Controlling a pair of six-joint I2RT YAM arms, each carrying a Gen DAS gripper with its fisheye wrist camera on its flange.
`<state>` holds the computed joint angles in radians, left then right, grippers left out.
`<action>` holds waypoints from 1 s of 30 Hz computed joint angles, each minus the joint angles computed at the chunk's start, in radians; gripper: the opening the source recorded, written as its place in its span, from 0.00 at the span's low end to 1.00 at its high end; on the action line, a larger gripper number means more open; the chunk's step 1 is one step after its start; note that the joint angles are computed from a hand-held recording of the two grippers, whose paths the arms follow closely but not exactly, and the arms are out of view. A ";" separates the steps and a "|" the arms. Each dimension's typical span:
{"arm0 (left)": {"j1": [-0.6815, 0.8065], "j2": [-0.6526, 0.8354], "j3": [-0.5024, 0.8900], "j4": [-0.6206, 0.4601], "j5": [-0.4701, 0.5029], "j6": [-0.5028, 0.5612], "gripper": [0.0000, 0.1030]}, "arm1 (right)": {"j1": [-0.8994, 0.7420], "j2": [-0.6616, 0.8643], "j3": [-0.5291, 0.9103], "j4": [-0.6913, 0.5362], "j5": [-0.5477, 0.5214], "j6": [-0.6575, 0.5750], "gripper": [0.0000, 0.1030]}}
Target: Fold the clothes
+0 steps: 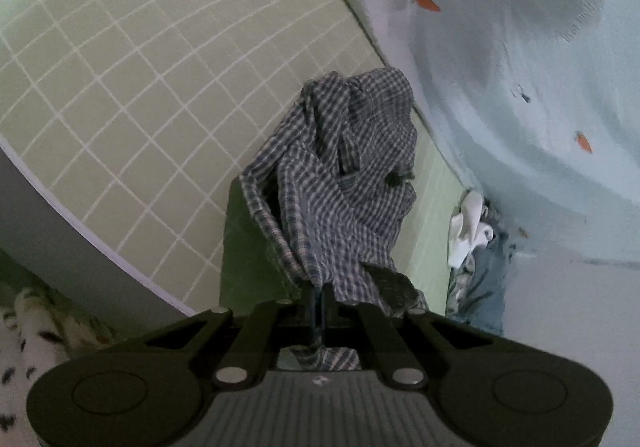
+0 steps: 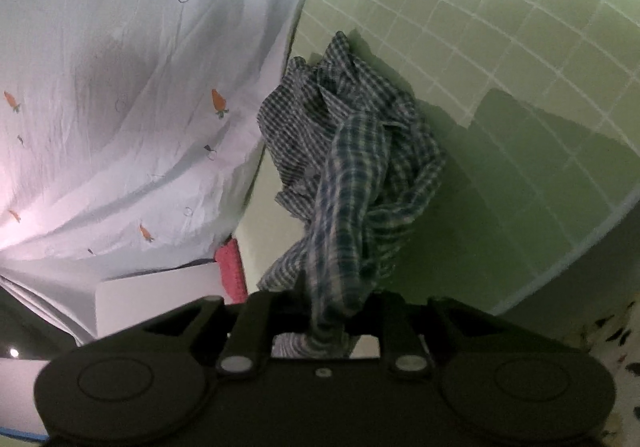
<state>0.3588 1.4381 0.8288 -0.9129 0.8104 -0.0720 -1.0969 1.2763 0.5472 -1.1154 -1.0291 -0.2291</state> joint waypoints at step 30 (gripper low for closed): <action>-0.472 0.753 0.844 0.411 -0.433 -0.181 0.87 | 0.662 0.623 0.608 0.975 0.549 0.598 0.95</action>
<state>-0.1133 2.1909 1.6726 -0.5014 0.3776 -0.2529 -0.4350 1.8995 1.1555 -0.1405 -0.4803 0.3687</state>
